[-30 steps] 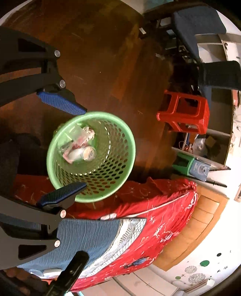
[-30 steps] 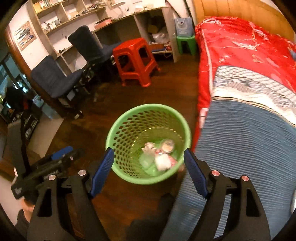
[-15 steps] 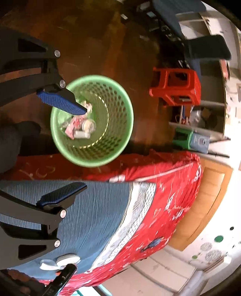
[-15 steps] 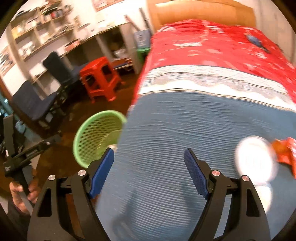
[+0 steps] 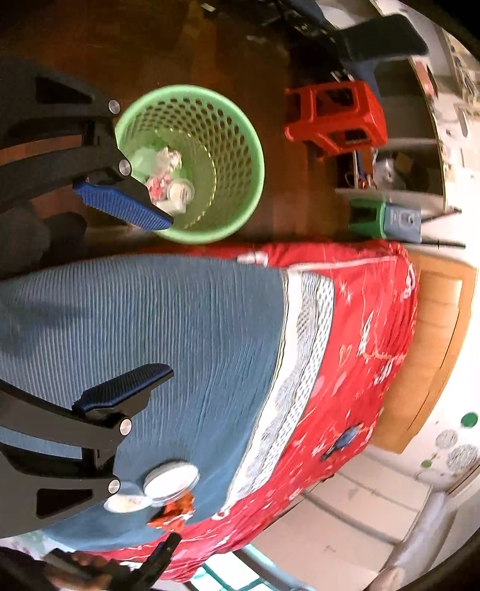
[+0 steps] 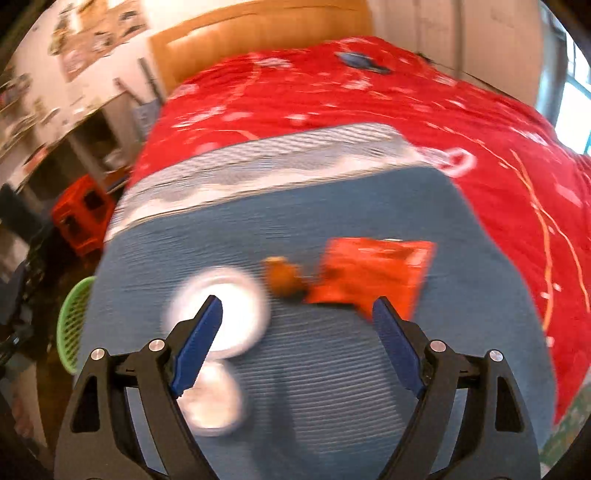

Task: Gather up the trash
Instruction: 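Bring both tools back over the remaining trash on the bed, then grasp the orange snack wrapper with the right tool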

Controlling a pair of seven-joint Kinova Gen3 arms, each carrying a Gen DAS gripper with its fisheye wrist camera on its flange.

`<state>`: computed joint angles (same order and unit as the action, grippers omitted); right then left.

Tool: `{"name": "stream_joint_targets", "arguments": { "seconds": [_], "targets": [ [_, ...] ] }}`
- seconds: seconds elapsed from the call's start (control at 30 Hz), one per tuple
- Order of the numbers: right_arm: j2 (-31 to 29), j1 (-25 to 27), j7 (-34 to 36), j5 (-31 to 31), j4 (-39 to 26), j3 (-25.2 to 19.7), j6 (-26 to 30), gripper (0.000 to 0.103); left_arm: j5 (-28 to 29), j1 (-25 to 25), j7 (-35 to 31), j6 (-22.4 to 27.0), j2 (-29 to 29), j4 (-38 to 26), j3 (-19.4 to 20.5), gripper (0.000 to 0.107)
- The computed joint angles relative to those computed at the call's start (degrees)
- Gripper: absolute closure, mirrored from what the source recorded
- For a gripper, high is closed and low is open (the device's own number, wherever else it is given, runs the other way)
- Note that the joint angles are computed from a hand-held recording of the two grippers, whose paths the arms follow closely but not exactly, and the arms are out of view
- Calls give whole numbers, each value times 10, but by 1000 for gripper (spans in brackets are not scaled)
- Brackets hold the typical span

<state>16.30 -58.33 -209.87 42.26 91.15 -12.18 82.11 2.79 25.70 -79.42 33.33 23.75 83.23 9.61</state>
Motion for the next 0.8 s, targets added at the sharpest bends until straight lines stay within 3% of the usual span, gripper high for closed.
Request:
{"name": "stream_joint_targets", "arguments": {
  "seconds": [0.17,0.3,0.53,0.67,0.8],
  "targets": [
    [-36,30,-15,-24,71,-6,-40,20,-7,25,-6,18,13,-25,9,35],
    [-39,51,1,-26,92,-12,-67,20,-9,46,-8,33,27,-49,14,35],
    [-23,90,55,-40,96,1,-114,20,-10,71,-24,52,44,-79,21,35],
    [-13,93,69,-43,96,9,-124,21,-8,84,-35,55,51,-89,24,29],
    [-13,90,61,-37,104,15,-134,32,2,90,-54,65,62,-103,35,29]
  ]
}}
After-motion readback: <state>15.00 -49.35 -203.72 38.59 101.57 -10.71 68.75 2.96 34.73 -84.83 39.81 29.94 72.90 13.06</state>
